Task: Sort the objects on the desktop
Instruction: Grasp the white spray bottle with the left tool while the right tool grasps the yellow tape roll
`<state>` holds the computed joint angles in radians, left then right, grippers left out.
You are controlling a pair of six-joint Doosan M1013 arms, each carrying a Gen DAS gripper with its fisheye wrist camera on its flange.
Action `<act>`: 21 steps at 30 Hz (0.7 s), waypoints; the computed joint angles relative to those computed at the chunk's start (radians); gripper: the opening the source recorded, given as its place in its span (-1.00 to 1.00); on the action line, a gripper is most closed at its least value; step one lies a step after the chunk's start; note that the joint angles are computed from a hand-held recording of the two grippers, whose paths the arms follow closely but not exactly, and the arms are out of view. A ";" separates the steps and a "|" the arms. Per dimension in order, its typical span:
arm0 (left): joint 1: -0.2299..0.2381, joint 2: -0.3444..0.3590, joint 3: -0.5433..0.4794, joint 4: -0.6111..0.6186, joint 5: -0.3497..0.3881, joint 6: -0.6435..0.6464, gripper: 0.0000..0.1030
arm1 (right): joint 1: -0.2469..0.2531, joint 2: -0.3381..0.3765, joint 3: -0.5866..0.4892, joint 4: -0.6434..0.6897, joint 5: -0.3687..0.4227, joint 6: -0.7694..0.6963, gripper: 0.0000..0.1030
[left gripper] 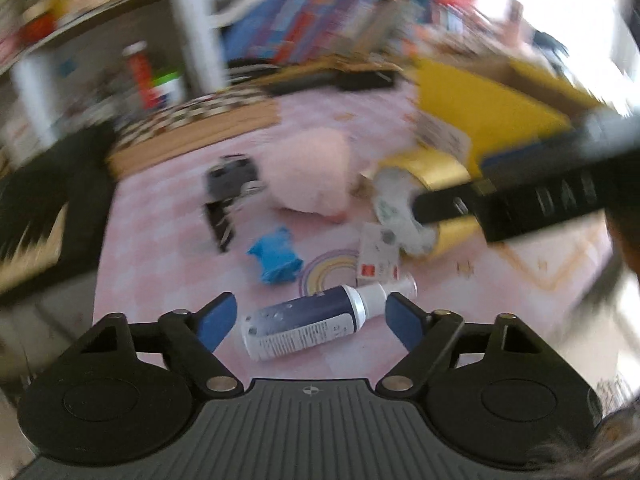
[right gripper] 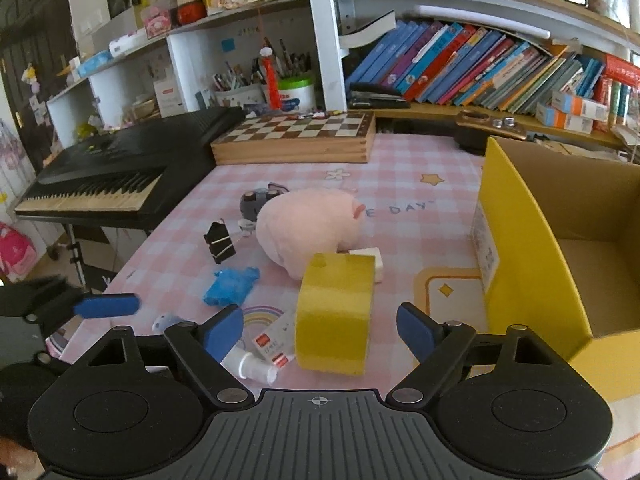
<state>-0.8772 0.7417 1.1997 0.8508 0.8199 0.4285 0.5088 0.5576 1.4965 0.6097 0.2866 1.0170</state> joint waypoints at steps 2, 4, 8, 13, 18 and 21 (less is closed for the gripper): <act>0.014 0.006 -0.010 -0.053 -0.029 0.150 0.37 | 0.000 0.008 -0.013 -0.021 0.011 0.024 0.67; 0.028 0.013 -0.019 -0.117 -0.051 0.286 0.27 | 0.000 0.016 -0.027 -0.049 0.020 0.052 0.66; 0.046 0.030 -0.038 -0.211 -0.063 0.462 0.19 | 0.004 0.036 -0.059 -0.132 0.045 0.129 0.66; 0.053 0.031 -0.059 -0.304 -0.030 0.503 -0.01 | 0.011 0.044 -0.070 -0.260 0.049 0.214 0.39; 0.059 0.010 -0.053 -0.498 -0.020 0.492 -0.30 | 0.002 0.029 -0.048 -0.268 0.052 0.213 0.04; 0.052 0.000 -0.032 -0.518 -0.027 0.472 -0.25 | 0.002 0.027 -0.041 -0.275 0.059 0.196 -0.02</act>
<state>-0.8249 0.7419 1.1678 0.3326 0.7933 0.9003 0.5104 0.5845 1.4552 0.3351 0.3459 1.2131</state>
